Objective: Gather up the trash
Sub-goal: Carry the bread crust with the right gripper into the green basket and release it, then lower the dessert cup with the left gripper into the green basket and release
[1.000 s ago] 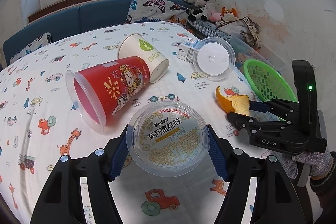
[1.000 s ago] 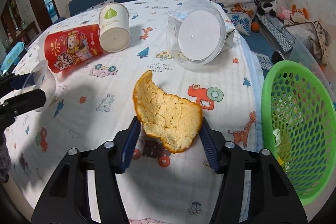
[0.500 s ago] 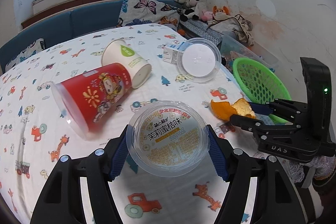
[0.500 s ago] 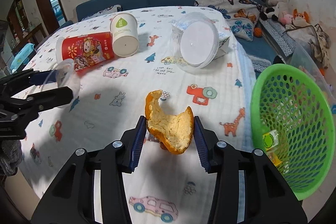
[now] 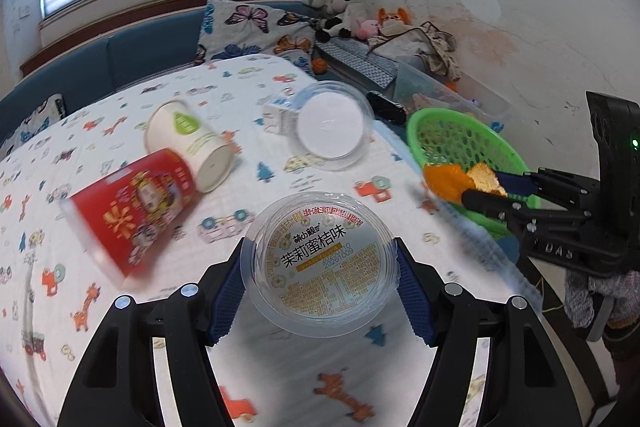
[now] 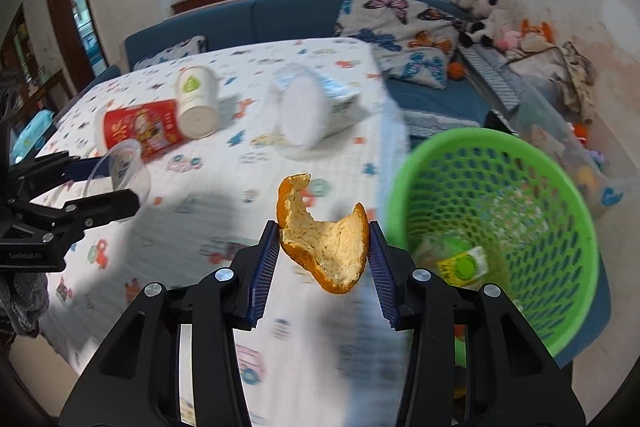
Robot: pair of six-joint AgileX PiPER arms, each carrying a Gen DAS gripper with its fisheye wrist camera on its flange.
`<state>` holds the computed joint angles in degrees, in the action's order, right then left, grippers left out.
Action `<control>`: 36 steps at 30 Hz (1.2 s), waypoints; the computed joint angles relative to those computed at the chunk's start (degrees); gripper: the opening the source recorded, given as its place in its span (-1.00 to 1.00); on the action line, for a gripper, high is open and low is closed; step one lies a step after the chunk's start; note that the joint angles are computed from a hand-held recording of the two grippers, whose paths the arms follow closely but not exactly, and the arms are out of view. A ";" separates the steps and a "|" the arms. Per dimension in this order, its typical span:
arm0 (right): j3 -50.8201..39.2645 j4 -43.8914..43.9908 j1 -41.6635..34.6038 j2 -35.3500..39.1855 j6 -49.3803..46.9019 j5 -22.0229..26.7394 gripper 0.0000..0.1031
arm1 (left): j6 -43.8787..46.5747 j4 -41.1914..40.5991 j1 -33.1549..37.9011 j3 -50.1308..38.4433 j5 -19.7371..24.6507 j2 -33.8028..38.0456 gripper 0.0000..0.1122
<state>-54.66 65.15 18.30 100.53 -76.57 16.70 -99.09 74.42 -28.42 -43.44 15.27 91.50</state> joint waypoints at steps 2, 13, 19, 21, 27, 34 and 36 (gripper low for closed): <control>0.06 -0.03 -2.29 -0.37 -0.28 0.25 -0.13 | 2.30 -1.98 -0.94 -1.53 0.24 0.84 0.18; -2.72 -6.31 -13.85 2.03 3.43 1.19 -0.12 | 18.19 -15.78 -5.38 -12.79 1.79 6.95 0.18; -6.18 -9.44 -18.87 5.71 5.77 1.70 -0.07 | 26.15 -22.45 -7.01 -19.55 3.19 10.74 0.18; -7.08 -9.66 -19.98 6.60 6.45 2.04 -0.02 | 29.16 -24.89 -7.41 -21.91 3.92 12.12 0.18; -7.64 -5.16 -22.82 7.13 2.84 3.47 0.15 | 36.83 -31.02 -8.09 -28.71 5.62 15.94 0.18; -6.24 -1.51 -24.92 4.83 -1.44 5.22 0.16 | 45.81 -37.94 -8.77 -37.61 8.25 21.34 0.18; -5.70 -0.58 -25.76 4.06 -2.56 5.65 0.16 | 48.41 -40.25 -8.79 -40.15 9.00 23.14 0.18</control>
